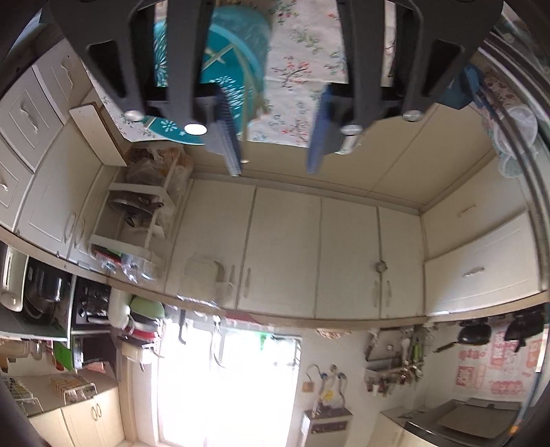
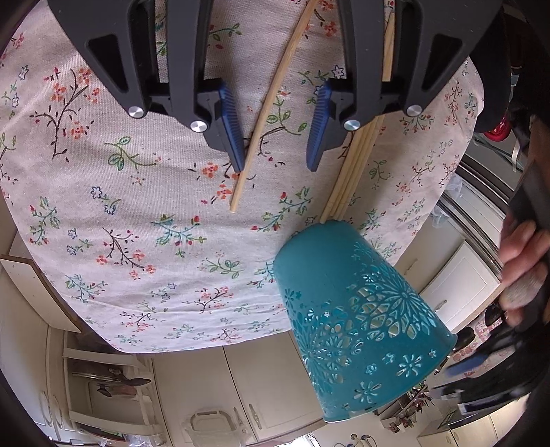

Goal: Organize utensils
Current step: 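Open the left tool over the teal basket to drop the chopstick, then close the right tool on the loose chopstick beside the bundle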

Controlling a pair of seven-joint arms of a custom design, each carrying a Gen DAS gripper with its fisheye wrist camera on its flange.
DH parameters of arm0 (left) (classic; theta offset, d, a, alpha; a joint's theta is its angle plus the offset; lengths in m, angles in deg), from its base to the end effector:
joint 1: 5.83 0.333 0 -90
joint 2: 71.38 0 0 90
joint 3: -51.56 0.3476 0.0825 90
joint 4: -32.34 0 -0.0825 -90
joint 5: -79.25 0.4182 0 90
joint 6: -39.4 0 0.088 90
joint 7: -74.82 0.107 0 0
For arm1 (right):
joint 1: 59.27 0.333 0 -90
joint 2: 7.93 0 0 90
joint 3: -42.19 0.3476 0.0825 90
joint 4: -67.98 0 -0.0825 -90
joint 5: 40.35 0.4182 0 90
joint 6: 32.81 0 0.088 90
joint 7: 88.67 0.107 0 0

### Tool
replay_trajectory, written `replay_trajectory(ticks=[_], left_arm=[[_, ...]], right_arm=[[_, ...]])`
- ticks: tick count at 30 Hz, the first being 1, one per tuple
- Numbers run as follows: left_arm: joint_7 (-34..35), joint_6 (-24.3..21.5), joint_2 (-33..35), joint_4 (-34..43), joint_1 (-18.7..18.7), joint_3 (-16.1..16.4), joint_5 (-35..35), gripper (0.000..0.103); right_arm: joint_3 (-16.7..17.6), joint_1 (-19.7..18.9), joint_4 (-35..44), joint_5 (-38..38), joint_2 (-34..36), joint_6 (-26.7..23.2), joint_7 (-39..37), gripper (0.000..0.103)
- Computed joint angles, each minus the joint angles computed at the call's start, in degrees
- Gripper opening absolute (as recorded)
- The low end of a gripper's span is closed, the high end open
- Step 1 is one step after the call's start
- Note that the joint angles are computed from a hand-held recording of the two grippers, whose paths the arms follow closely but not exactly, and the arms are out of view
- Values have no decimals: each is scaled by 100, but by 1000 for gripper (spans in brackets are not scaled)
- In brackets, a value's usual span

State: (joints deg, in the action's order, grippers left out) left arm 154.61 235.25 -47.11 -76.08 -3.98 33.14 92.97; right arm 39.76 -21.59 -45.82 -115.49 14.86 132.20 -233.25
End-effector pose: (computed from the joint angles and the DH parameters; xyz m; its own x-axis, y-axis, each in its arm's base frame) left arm 0.6847 -0.1980 0.4373 -0.3354 -0.9355 0.1110 -0.4391 0.0510 -0.8970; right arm 0.5022 0.4246 0.2922 -0.2105 -0.9086 -0.3607 -0.7268 0.3922 -0.5639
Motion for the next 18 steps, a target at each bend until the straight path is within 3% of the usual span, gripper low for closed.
replay_trajectory(ticks=[3, 5, 9, 10, 11, 13, 15, 18], left_arm=[[-100, 384, -426, -729, 6, 258, -134, 59], [-238, 282, -563, -1063, 94, 312, -89, 63], [-165, -675, -378, -1150, 323, 169, 21, 65], [-64, -995, -265, -1060, 331, 144, -17, 65], [-15, -1332, -154, -947, 147, 320, -81, 65], [189, -1881, 65, -719, 174, 256, -238, 66], [300, -2131, 193, -610, 116, 300, -405, 68], [599, -2095, 185, -689, 84, 305, -577, 74]], right_arm=[[2, 3, -2, 19, -2, -13, -28, 37], [-12, 30, 4, -33, -4, -62, 39, 37], [38, 78, -77, 109, -94, -438, 128, 37], [51, 78, -121, 133, -129, -523, 224, 37], [73, 58, -149, 160, -149, -566, 265, 37], [152, 25, -158, 318, -169, -716, 153, 37], [269, -6, -106, 665, -156, -957, -279, 37], [369, 13, 64, 1170, -68, -1305, -963, 37]])
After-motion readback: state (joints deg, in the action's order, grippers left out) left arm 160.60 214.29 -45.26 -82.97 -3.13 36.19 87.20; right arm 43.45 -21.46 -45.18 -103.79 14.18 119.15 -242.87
